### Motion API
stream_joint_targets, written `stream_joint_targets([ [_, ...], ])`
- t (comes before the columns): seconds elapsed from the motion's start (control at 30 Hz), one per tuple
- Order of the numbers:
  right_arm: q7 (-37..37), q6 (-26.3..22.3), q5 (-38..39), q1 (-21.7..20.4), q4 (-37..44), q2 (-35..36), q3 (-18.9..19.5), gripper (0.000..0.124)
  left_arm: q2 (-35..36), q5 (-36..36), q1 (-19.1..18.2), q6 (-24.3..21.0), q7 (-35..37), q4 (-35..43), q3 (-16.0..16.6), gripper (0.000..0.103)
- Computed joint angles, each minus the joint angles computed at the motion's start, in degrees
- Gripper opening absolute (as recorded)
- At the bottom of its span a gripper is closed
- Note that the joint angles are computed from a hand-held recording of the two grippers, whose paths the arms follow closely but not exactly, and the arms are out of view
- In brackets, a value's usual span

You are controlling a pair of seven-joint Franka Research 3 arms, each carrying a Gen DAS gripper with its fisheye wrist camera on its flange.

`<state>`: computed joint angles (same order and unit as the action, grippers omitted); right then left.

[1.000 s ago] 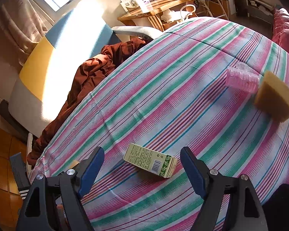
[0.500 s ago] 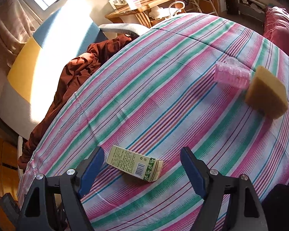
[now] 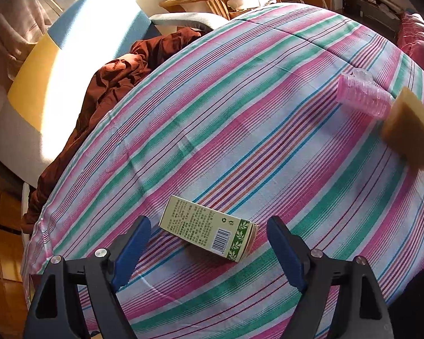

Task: Organize objects
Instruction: 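Grasp the small green tea box with the right tool while the left tool holds the sponge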

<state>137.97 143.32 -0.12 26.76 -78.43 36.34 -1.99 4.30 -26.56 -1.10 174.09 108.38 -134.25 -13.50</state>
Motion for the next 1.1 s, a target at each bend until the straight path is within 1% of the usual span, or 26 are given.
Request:
stream_joint_targets([
  [0.07, 0.0, 0.1, -0.4, 0.2, 0.9, 0.6, -0.2, 0.091, 1.0, -7.1, 1.6, -1.6, 4.1, 1.3, -1.6, 0.062],
  [0.1, -0.5, -0.3, -0.2, 0.0, 1.9, 1.2, 0.1, 0.091, 1.1, -10.1, 2.0, -1.5, 6.0, 1.6, -2.2, 0.062],
  [0.2, -2.0, -3.5, 0.1, 0.0, 6.3, 3.8, 0.6, 0.091, 1.3, -9.0, 1.1, 0.2, 5.5, 1.1, -1.8, 0.062],
  [0.33, -1.8, -5.4, -0.5, 0.6, 8.4, 5.0, -0.1, 0.091, 1.5, -13.3, 1.9, 0.1, 8.6, 1.4, -2.9, 0.062],
  [0.47, -2.1, -6.7, 0.2, 0.1, 9.4, 5.7, 0.2, 0.091, 1.7, -13.8, 1.5, 1.8, 9.2, 1.0, -3.1, 0.063],
  [0.57, -2.0, -7.0, -0.8, 0.7, 10.1, 6.0, -0.3, 0.091, 2.0, -11.6, 1.2, 3.5, 7.7, 0.5, -3.2, 0.063],
  [0.67, -2.4, -7.6, -0.7, 0.6, 11.1, 6.7, 0.0, 0.091, 2.0, -11.4, 2.2, 3.5, 7.2, 0.4, -4.1, 0.064],
  [0.77, -2.4, -10.2, -1.6, 1.1, 13.0, 7.7, -0.5, 0.091, 2.1, -11.2, 2.7, 3.7, 6.9, 0.3, -4.6, 0.064],
  [0.8, -2.8, -11.9, -2.1, 1.3, 14.3, 8.3, -0.6, 0.088, 2.1, -11.1, 2.8, 3.9, 6.9, 0.3, -4.8, 0.064],
  [0.83, -3.0, -13.0, -2.6, 1.5, 14.9, 8.5, -0.7, 0.082, 2.0, -10.9, 2.9, 4.0, 6.8, 0.2, -4.9, 0.065],
  [0.87, -3.2, -12.8, -2.8, 1.5, 14.7, 8.4, -0.7, 0.079, 2.1, -10.7, 3.0, 4.1, 6.7, 0.1, -5.1, 0.065],
  [0.97, -5.3, -10.1, -3.0, 1.3, 12.7, 7.2, -0.1, 0.079, 2.1, -10.4, 3.4, 4.5, 6.7, 0.0, -5.5, 0.065],
  [1.07, -10.8, -9.3, -3.4, 1.5, 13.9, 7.8, 1.2, 0.079, 2.1, -8.7, 3.3, 5.3, 6.2, -0.6, -5.5, 0.065],
  [1.1, -13.1, -9.7, -3.3, 1.7, 15.0, 8.4, 1.7, 0.079, 2.0, -7.8, 3.3, 5.5, 5.6, -0.8, -5.5, 0.065],
])
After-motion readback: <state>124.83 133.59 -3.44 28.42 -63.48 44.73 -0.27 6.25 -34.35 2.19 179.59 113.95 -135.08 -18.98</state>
